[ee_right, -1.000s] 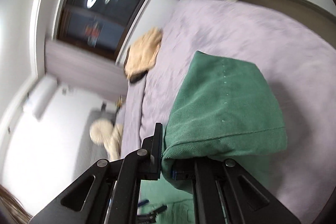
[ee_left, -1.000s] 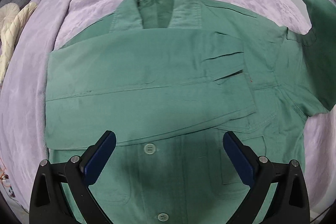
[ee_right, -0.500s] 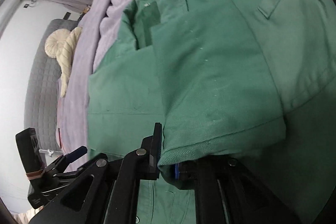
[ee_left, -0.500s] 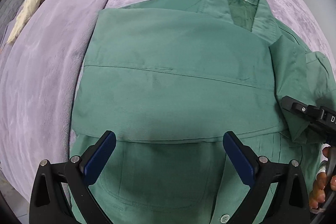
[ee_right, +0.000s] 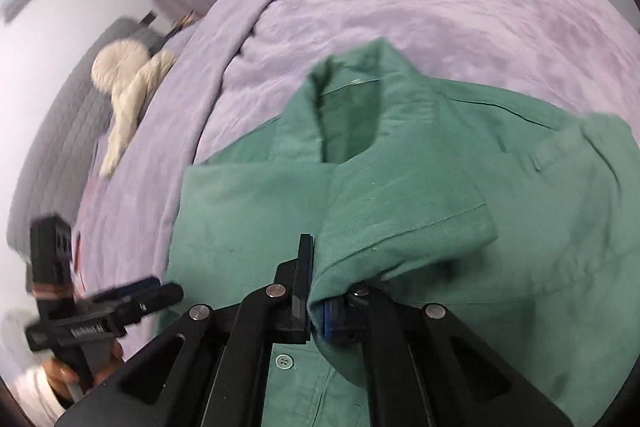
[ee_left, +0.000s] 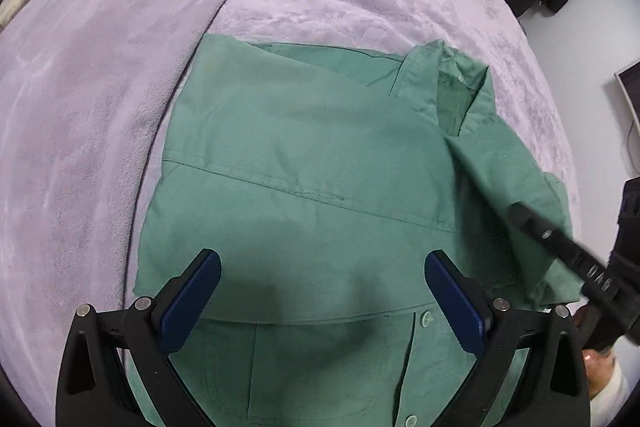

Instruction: Fold small clothes

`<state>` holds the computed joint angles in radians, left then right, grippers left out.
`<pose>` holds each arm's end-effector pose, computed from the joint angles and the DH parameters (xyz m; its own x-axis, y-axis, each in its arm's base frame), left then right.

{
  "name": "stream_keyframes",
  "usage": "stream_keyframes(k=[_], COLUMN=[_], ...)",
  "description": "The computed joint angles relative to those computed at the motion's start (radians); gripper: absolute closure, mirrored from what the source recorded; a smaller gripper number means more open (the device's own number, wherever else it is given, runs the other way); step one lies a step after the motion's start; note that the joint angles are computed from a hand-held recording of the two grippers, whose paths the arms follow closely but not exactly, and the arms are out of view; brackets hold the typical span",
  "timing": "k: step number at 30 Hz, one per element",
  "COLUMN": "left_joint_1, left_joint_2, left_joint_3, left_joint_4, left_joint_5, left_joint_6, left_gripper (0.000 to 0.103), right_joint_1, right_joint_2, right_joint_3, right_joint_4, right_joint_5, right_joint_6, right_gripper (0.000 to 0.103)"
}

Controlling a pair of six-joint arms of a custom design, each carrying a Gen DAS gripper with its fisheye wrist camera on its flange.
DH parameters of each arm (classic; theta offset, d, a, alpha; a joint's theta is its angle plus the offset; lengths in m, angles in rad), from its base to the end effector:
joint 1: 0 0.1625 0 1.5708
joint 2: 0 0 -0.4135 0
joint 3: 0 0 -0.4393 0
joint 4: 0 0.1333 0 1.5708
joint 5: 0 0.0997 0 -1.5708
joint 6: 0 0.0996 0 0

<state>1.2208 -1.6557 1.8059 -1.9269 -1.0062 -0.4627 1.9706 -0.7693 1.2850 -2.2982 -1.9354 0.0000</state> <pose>-0.0010 -0.5469 0.4468 -0.8935 -0.2432 -0.3774 -0.0706 0.9063 -0.4167 0.4000 -0.6954 0.1635 -0.8898 -0.2946 0.3486 -0.3805 0.9006 -0.2101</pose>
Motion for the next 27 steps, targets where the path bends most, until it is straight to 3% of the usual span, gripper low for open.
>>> stream_keyframes(k=[3, 6, 8, 10, 12, 15, 19, 20, 21, 22, 25, 27], left_joint_1=[0.045, 0.068, 0.072, 0.071, 0.068, 0.050, 0.043, 0.046, 0.050, 0.055, 0.083, 0.128], left_joint_2=[0.025, 0.055, 0.073, 0.086, 0.099, 0.112, 0.115, 0.113, 0.108, 0.106, 0.107, 0.117], left_joint_3=[-0.005, -0.006, -0.006, -0.007, -0.011, -0.017, -0.020, -0.021, -0.021, -0.025, -0.044, -0.063], left_joint_4=[-0.055, -0.081, -0.087, -0.095, -0.108, -0.103, -0.095, -0.097, -0.098, -0.099, -0.100, -0.109], left_joint_5=[-0.089, -0.145, -0.163, -0.191, -0.220, -0.214, -0.194, -0.199, -0.207, -0.219, -0.282, -0.404], left_joint_6=[-0.001, -0.003, 0.004, 0.015, 0.029, 0.042, 0.011, 0.007, 0.009, 0.014, 0.049, 0.067], left_gripper=[0.001, 0.001, 0.001, 0.001, 0.001, 0.001, 0.001, 0.001, 0.001, 0.001, 0.001, 0.001], right_joint_1=[0.021, 0.033, 0.030, 0.022, 0.022, 0.004, -0.071, -0.090, -0.107, -0.114, -0.110, -0.090], right_joint_2=[0.057, 0.084, 0.081, 0.059, 0.033, -0.033, -0.101, -0.107, -0.107, -0.098, -0.060, -0.022], right_joint_3=[-0.031, -0.027, -0.016, 0.001, 0.021, 0.082, 0.160, 0.173, 0.184, 0.178, 0.154, 0.114], right_joint_4=[0.096, 0.167, 0.202, 0.217, 0.223, 0.190, 0.057, 0.021, -0.016, -0.023, -0.051, -0.026], right_joint_5=[0.005, -0.033, -0.023, 0.036, 0.063, 0.108, 0.212, 0.249, 0.287, 0.302, 0.342, 0.389], right_joint_6=[-0.078, -0.102, -0.084, -0.074, -0.075, -0.009, 0.234, 0.280, 0.315, 0.328, 0.286, 0.193], right_gripper=[0.095, 0.092, 0.077, 0.038, 0.030, 0.030, 0.031, 0.034, 0.054, 0.081, 0.085, 0.085])
